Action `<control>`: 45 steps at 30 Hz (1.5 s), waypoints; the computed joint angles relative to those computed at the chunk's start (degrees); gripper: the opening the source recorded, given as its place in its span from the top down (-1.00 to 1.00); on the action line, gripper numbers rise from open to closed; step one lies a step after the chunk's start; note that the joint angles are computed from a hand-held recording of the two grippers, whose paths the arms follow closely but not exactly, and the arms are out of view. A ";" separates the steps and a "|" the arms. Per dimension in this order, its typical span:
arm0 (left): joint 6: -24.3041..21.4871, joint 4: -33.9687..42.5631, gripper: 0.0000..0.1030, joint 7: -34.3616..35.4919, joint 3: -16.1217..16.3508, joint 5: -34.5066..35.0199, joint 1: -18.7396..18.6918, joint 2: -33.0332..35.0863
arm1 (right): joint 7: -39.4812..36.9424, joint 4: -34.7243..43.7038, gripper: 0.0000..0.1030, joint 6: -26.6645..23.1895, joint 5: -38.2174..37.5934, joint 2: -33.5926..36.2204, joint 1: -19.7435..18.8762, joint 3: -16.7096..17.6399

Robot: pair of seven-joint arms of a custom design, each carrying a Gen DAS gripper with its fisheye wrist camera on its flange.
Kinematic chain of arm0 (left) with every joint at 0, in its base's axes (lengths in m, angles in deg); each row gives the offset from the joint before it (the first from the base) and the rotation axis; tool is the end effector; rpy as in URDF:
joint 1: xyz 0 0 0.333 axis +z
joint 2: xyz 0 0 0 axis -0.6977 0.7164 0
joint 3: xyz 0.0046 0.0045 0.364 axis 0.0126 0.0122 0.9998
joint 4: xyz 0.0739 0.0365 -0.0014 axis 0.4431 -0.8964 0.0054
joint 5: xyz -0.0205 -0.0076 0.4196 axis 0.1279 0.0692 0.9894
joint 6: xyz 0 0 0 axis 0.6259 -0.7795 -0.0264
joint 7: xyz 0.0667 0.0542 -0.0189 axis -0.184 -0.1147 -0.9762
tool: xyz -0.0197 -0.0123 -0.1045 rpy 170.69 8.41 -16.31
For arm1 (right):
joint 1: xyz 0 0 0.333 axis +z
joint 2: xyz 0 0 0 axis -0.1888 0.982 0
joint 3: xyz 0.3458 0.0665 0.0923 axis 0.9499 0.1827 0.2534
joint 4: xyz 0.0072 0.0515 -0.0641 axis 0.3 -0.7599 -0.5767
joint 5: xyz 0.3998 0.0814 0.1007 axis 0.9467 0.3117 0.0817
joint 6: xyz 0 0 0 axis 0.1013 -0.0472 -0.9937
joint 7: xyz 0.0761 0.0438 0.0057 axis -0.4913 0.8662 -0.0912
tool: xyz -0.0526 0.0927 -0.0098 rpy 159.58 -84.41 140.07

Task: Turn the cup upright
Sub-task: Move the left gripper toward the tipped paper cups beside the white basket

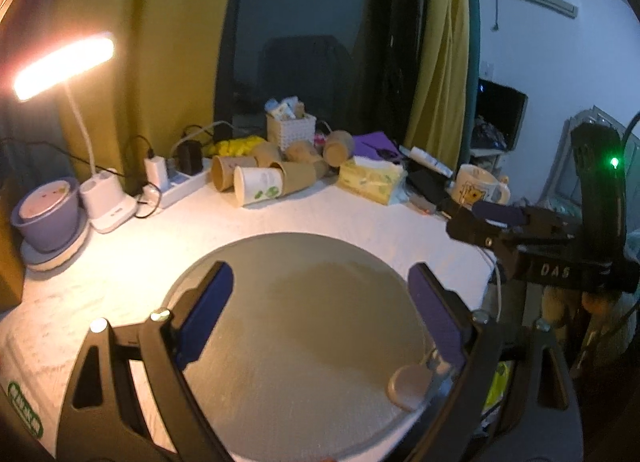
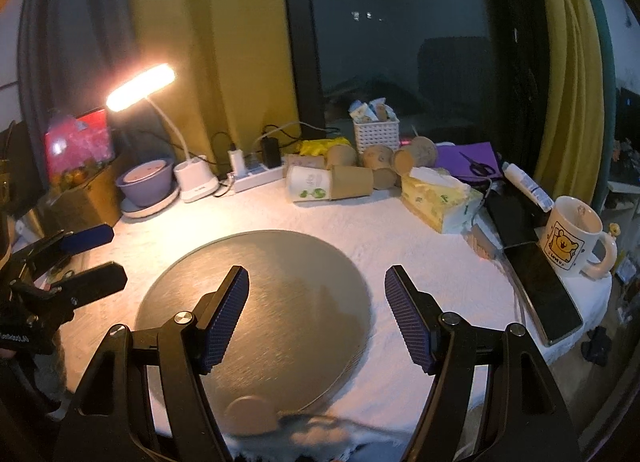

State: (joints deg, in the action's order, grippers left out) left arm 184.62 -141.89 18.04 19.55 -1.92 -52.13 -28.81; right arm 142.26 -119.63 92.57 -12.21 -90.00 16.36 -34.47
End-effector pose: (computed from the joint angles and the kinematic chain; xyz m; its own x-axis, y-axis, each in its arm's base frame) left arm 0.4296 -0.0621 0.5676 -0.0526 -0.9921 0.1142 -0.5241 -0.0699 -0.8488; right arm 0.4762 0.2206 0.5849 0.5426 -0.8370 -0.0706 -0.5065 -0.2590 -0.8224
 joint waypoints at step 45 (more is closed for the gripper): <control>-29.13 72.07 -0.75 21.05 -11.81 -9.84 8.64 58.39 | 13.01 54.34 -0.43 -16.23 -14.80 45.26 -15.91 2.04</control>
